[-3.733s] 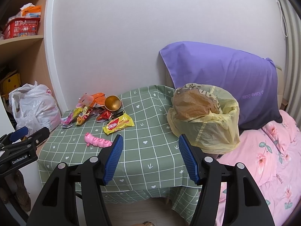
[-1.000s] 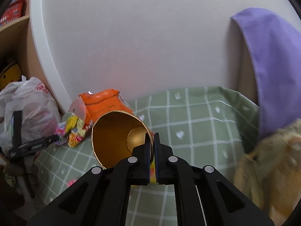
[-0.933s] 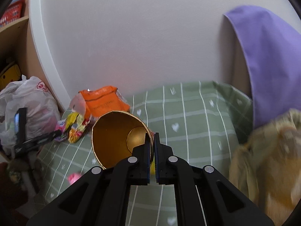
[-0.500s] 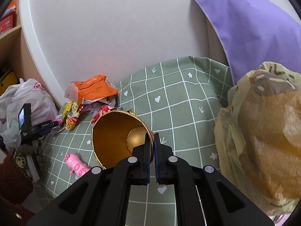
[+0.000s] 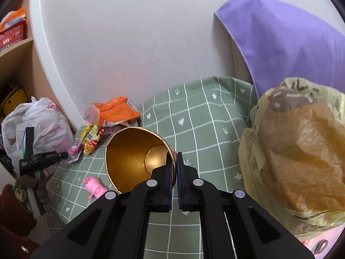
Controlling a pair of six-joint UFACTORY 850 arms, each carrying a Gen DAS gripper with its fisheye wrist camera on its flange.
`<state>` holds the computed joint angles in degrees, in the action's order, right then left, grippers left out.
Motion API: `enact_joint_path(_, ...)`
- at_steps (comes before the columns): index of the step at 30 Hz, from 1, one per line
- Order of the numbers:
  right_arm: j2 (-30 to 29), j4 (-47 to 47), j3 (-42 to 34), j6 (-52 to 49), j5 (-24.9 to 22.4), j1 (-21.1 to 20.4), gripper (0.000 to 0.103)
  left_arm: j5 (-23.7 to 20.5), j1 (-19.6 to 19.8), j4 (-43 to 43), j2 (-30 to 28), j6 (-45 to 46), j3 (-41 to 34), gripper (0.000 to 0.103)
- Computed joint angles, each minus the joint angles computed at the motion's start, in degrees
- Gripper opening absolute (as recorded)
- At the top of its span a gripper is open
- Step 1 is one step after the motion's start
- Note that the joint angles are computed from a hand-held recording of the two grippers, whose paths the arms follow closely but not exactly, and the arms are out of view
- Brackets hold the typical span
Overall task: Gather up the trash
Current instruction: 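Grasp the pink wrapper with the left gripper while the right holds the gold cup, then carry the pink wrapper and gold cup over the yellow-bagged bin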
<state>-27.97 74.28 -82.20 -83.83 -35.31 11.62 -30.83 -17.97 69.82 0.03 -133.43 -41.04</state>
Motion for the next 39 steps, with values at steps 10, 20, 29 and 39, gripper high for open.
enact_joint_path(10, 3.5, 5.7, 3.2, -4.9, -0.3, -0.9, 0.006, -11.6, -10.8, 6.9, 2.6, 6.7, -8.0, 0.010)
enact_joint_path(20, 6.9, 11.5, 5.7, -11.0, 0.9, -2.2, 0.006, -8.5, -11.3, 14.4, 1.6, 5.3, -11.6, 0.010)
enact_joint_path(29, 9.5, 14.5, 8.3, -13.3, 2.6, -4.4, 0.006, -3.7, -10.9, 21.2, -0.7, 2.2, -14.1, 0.010)
enact_joint_path(39, 15.4, 25.2, 11.6, -23.7, 6.9, -8.1, 0.006, 6.6, -10.2, 33.7, -7.9, 1.2, -25.2, 0.010)
